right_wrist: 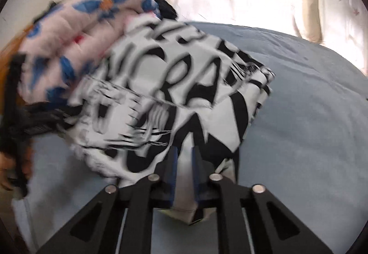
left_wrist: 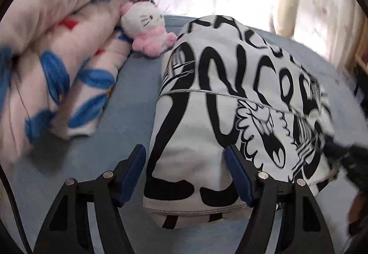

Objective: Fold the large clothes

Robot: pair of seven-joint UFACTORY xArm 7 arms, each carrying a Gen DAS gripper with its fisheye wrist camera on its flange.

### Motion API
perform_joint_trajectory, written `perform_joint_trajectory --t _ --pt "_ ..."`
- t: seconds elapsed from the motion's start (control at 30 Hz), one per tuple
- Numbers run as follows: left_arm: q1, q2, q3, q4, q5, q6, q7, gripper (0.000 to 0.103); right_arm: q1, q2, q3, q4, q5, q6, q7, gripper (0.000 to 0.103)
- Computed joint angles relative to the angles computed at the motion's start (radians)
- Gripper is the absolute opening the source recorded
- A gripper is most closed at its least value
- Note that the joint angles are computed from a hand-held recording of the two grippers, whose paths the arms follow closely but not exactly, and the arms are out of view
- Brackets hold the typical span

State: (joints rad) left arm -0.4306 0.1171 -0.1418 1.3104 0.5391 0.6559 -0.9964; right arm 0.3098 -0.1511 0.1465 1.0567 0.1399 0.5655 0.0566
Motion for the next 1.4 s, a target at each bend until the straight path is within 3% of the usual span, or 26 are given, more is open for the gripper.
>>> perform_joint_trajectory --t 0.1,0.2,0.4,0.67,0.73,0.8,0.93,1.1,1.3,1.4 --pt "-0.005 -0.002 0.0 0.001 0.012 0.014 -0.022 0.071 0.004 -0.01 -0.021 -0.008 0.079 0.006 -0.034 0.006" --pt "-0.026 0.002 -0.01 0.043 0.033 0.113 -0.025 0.072 -0.002 -0.051 -0.013 -0.014 0.059 0.034 -0.019 0.007" --pt "-0.049 -0.075 -0.049 0.034 -0.008 0.185 -0.027 0.072 0.016 -0.189 -0.024 -0.022 0.1 0.165 -0.017 0.01" --pt "-0.118 -0.185 -0.174 0.118 0.008 0.345 -0.063 0.073 0.013 -0.461 -0.017 0.024 0.064 0.46 0.018 0.01" --pt "-0.144 -0.191 -0.21 0.163 0.017 0.398 -0.074 0.077 0.008 -0.525 -0.015 0.053 0.053 0.539 0.029 0.01" --pt "-0.179 -0.2 -0.249 0.205 0.039 0.458 -0.11 0.083 0.0 -0.581 -0.011 0.087 0.045 0.623 0.046 0.011" --pt "-0.253 -0.192 -0.317 0.288 0.072 0.567 -0.193 0.084 -0.017 -0.687 -0.009 0.151 0.033 0.793 0.067 0.027" --pt "-0.38 -0.141 -0.383 0.4 0.139 0.703 -0.315 0.084 -0.051 -0.826 -0.012 0.2 0.014 0.951 0.071 0.028" --pt "-0.572 -0.037 -0.42 0.542 0.259 0.866 -0.433 0.084 -0.086 -0.944 -0.052 0.264 0.017 1.156 0.065 0.029" --pt "-0.668 0.02 -0.419 0.596 0.315 0.932 -0.494 0.085 -0.111 -1.017 -0.066 0.259 -0.001 1.219 0.044 0.035"
